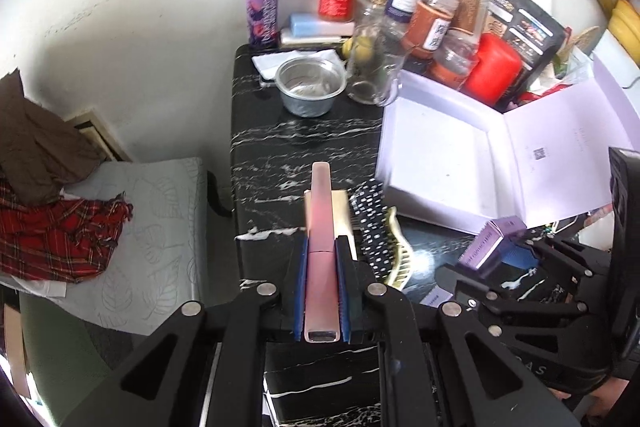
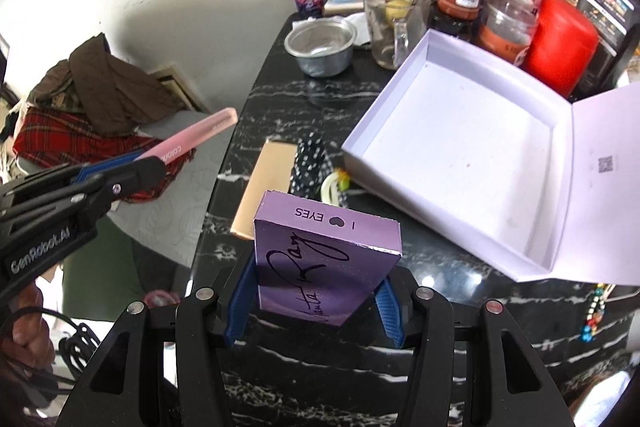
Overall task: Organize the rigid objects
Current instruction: 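Carry the comb with the left tool while the right tool carries the purple box into the white box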
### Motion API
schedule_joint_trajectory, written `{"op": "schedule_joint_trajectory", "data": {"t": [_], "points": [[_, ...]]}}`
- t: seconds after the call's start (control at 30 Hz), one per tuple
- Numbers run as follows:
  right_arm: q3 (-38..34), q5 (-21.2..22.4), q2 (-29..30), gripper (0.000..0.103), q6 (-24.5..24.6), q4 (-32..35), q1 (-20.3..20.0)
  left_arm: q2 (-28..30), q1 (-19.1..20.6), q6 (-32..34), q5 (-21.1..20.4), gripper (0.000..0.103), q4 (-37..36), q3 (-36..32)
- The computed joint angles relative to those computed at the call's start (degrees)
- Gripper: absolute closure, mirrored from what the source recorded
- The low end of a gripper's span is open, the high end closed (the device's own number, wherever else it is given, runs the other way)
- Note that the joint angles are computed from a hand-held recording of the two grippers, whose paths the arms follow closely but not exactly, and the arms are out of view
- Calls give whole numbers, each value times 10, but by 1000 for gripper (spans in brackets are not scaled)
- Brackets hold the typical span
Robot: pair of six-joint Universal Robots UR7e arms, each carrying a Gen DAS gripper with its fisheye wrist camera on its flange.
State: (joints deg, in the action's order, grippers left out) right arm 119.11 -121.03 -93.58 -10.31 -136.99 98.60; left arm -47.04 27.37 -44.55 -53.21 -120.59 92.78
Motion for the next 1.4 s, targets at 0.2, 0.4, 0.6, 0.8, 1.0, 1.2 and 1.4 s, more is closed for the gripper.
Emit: {"op": "schedule_joint_trajectory", "data": {"t": [0.2, 0.4, 0.6, 0.8, 1.0, 1.2, 1.4], "points": [[-10, -7, -4, 50, -4, -5, 4, 12, -9, 25, -2, 90, -10, -17], [-16, -21, -13, 50, -1, -12, 5, 28, -14, 50, -12, 90, -24, -36], [-21, -32, -26, 50, 5, -19, 1, 46, -16, 75, -23, 90, -37, -57], [-26, -41, -38, 50, 9, -25, -7, 67, -15, 100, -40, 90, -51, -81], [-37, -47, -39, 50, 6, -29, -14, 87, -13, 119, -50, 90, -58, -104], [-51, -49, -31, 50, -4, -42, -24, 113, -6, 147, -57, 90, -60, -138], [-67, -49, -18, 50, -19, -63, -40, 146, 3, 177, -60, 90, -64, -181]]}}
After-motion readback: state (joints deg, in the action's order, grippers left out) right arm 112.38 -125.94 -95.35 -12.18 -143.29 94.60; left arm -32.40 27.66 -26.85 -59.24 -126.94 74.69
